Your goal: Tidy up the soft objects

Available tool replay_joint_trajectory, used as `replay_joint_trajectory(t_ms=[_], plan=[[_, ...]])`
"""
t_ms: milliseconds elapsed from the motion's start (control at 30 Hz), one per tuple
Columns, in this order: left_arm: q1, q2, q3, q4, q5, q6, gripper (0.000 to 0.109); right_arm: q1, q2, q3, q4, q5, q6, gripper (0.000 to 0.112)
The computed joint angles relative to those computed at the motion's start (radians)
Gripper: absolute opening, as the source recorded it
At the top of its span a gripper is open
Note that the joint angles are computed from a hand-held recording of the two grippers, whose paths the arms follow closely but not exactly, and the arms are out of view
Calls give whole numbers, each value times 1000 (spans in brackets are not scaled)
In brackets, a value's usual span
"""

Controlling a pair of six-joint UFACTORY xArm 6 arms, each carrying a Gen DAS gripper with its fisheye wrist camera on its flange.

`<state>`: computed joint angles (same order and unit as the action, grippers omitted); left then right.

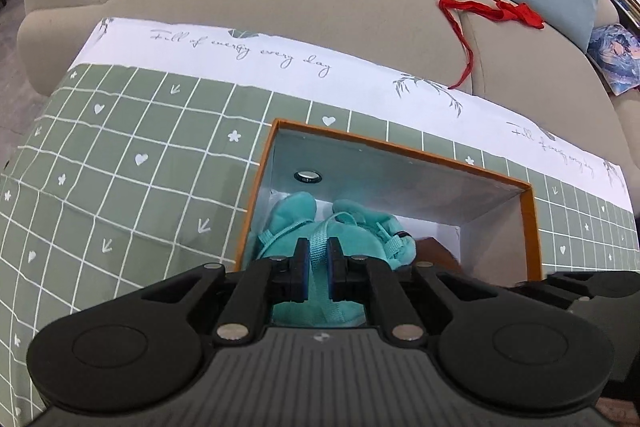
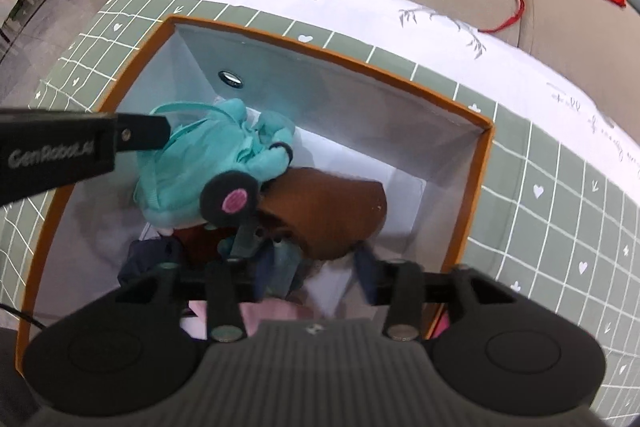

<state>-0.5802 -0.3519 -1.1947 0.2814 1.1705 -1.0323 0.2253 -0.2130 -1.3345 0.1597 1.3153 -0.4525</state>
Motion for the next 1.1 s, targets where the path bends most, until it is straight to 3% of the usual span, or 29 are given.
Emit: replay_joint_trajectory(t_ms=[67, 200, 367, 400, 433, 467, 500, 533, 700, 800, 900, 1000, 1100], plan=[[4, -2, 5, -8, -14, 9, 9, 8, -17, 14, -9, -9, -12, 52], [-6, -6, 7, 20, -24, 9, 9, 16, -51, 35, -5, -21, -52, 74], [-6, -16, 14, 14, -40, 11, 11, 12, -72, 27, 20, 6, -85, 77], [-3, -22, 21, 2, -53, 16, 25, 11, -75, 25, 26, 10, -86, 77], [1, -28, 29, -14, -69, 29, 48, 10, -81, 26, 33, 13, -90, 77], [2, -33, 34, -23, -82, 36, 63, 8, -87, 27, 39, 16, -94, 78], [-4, -36, 35, -17, -86, 33, 86, 7, -94, 28, 44, 19, -99, 79], [-14, -39, 38, 7, -89, 22, 93, 6, -101, 30, 48, 20, -104, 79], [-73, -7, -23, 126, -5, 17, 93, -2, -134, 40, 61, 12, -108, 84], [-119, 35, -100, 198, 119, -5, 93, -10, -145, 36, 74, 25, -107, 86], [-158, 28, -110, 260, 128, -1, 93, -20, -165, 40, 93, 27, -108, 88], [-210, 28, -133, 340, 171, -43, 93, -37, -187, 43, 127, 33, -106, 89], [-283, 53, -183, 473, 282, -142, 89, -44, -222, 60, 125, 21, -108, 90]])
